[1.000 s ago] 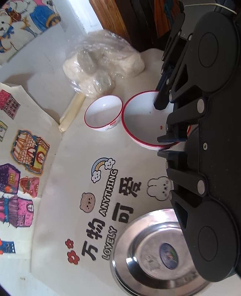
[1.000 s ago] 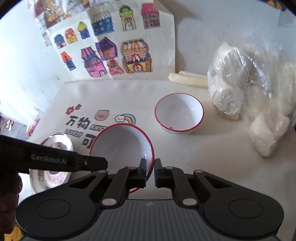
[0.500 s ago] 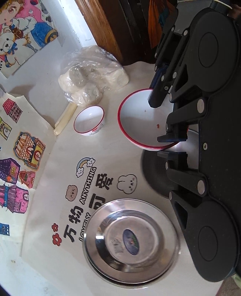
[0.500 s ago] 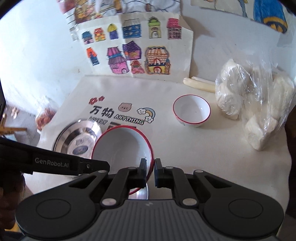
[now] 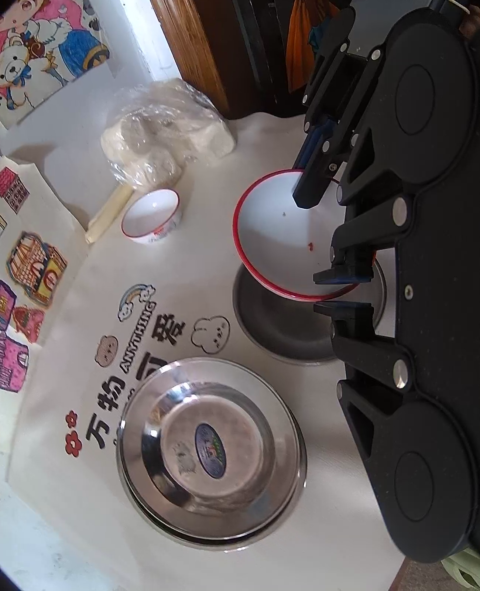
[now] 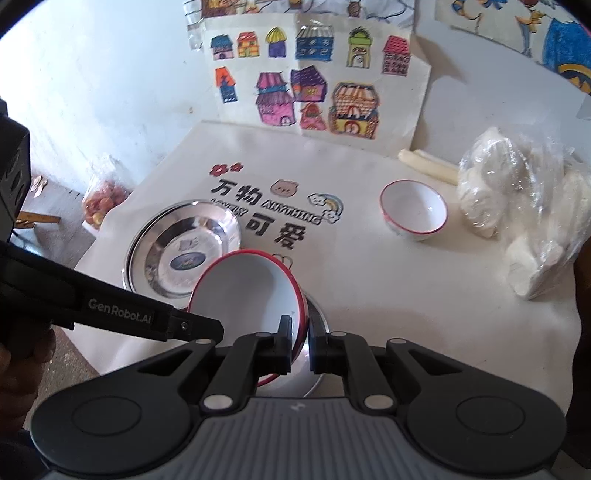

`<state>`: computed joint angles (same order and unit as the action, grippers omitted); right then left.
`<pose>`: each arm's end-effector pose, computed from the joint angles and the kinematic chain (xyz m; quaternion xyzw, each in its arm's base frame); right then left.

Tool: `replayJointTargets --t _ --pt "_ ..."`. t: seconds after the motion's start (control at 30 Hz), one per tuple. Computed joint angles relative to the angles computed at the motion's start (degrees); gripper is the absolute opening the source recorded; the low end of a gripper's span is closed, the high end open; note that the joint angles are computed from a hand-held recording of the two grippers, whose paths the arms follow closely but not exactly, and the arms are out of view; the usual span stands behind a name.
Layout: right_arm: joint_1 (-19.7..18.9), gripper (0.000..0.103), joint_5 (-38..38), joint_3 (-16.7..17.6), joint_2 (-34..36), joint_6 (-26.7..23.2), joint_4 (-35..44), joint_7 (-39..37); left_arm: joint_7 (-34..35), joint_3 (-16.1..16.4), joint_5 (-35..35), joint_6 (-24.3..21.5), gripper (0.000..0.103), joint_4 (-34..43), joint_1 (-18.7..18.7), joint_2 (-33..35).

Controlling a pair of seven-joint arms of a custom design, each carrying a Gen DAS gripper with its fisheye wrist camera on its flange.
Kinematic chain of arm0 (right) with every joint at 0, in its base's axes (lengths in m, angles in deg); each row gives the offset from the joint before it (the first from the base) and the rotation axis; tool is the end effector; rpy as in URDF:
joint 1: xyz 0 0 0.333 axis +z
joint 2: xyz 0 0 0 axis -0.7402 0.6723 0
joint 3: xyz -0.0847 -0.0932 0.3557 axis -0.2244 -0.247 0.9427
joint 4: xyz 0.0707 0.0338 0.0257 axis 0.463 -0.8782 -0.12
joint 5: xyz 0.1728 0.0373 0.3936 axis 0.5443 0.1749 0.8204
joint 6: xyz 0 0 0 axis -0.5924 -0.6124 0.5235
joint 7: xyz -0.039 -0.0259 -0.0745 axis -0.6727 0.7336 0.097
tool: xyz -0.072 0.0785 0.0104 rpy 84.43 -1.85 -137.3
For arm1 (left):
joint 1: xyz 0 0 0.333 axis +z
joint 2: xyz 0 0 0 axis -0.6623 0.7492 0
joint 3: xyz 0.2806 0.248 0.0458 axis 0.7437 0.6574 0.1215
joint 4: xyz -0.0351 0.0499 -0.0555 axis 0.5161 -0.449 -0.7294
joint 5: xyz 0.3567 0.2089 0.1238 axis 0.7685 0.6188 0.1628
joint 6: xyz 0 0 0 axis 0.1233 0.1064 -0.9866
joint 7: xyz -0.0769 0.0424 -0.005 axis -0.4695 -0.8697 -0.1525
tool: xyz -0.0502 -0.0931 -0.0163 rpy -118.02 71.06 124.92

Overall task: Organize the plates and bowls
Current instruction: 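Lift the white bowl with both grippers and lower it into the steel bowl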

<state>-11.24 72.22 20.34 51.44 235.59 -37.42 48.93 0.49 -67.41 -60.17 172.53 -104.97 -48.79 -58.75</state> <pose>0.6492 0.4752 0.4132 -0.7938 0.5376 -0.1222 0.2568 0.6783 -0.3067 0.4160 0.7322 -0.6245 0.2601 0.0789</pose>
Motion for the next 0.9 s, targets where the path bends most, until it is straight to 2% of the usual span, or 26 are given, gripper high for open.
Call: replayJointTargets --t 0.9 --pt "-2.7 0.010 6.0 3.0 2.0 -3.0 1.8 -6.8 -5.5 1.8 4.6 -6.8 0.009 4.3 -1.9 2.9"
